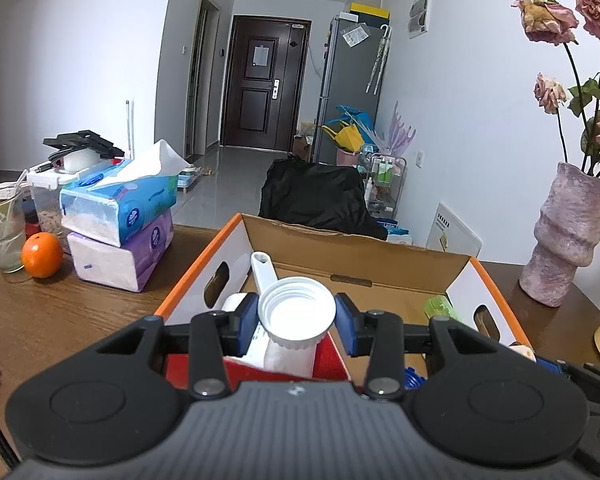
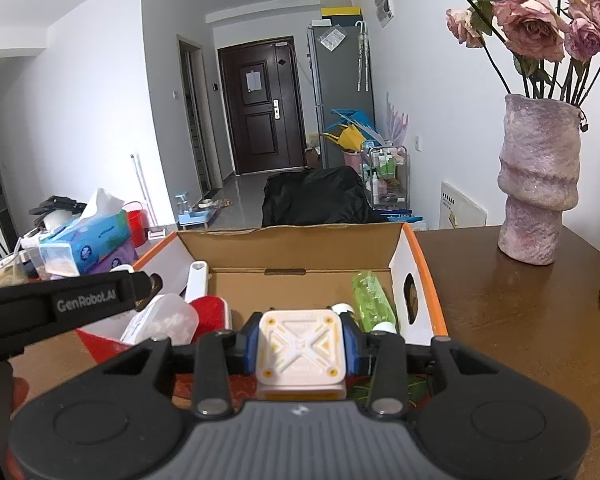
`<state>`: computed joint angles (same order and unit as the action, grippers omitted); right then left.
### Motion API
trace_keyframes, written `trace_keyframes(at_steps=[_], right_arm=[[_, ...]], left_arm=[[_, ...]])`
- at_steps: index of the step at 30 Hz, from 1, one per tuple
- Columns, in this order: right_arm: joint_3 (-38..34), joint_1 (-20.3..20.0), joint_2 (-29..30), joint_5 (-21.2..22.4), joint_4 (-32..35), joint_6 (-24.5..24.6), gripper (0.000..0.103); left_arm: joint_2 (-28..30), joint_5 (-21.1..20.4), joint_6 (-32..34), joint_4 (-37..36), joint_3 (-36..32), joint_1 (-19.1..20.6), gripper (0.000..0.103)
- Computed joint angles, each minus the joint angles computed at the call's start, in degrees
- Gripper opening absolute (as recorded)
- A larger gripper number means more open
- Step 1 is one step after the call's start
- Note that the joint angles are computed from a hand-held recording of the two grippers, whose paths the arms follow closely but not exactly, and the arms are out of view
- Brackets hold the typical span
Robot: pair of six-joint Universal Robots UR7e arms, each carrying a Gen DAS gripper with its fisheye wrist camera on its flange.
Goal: Organize rigid objects
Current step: 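Carry the white plug and white cap over the red box with both tools, then open both tools to drop the white plug and white cap into the box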
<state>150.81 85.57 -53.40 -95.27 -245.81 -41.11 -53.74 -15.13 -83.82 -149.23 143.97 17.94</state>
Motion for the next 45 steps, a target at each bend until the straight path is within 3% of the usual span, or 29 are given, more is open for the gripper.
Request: trace_keyframes(at_steps=[7,24,45], right_arm=[[-2.88,0.57,0.92,-1.28,1.74,-0.05,0.038],[-10.03,2.1,3.43,-3.29,5.66,-0.6,0.038],[-16.82,3.5,7.52,-6.38,7.75,-0.8,0.038]], left_arm=[[5.34,1.38,15.73,-18.04,-1.65,3.91,0.042],[14.17,2.66,43.81,-47.33,-6.69,9.93,0.042],[19.13,1.2,59.75,-59.84,-12.8,14.73,0.042]])
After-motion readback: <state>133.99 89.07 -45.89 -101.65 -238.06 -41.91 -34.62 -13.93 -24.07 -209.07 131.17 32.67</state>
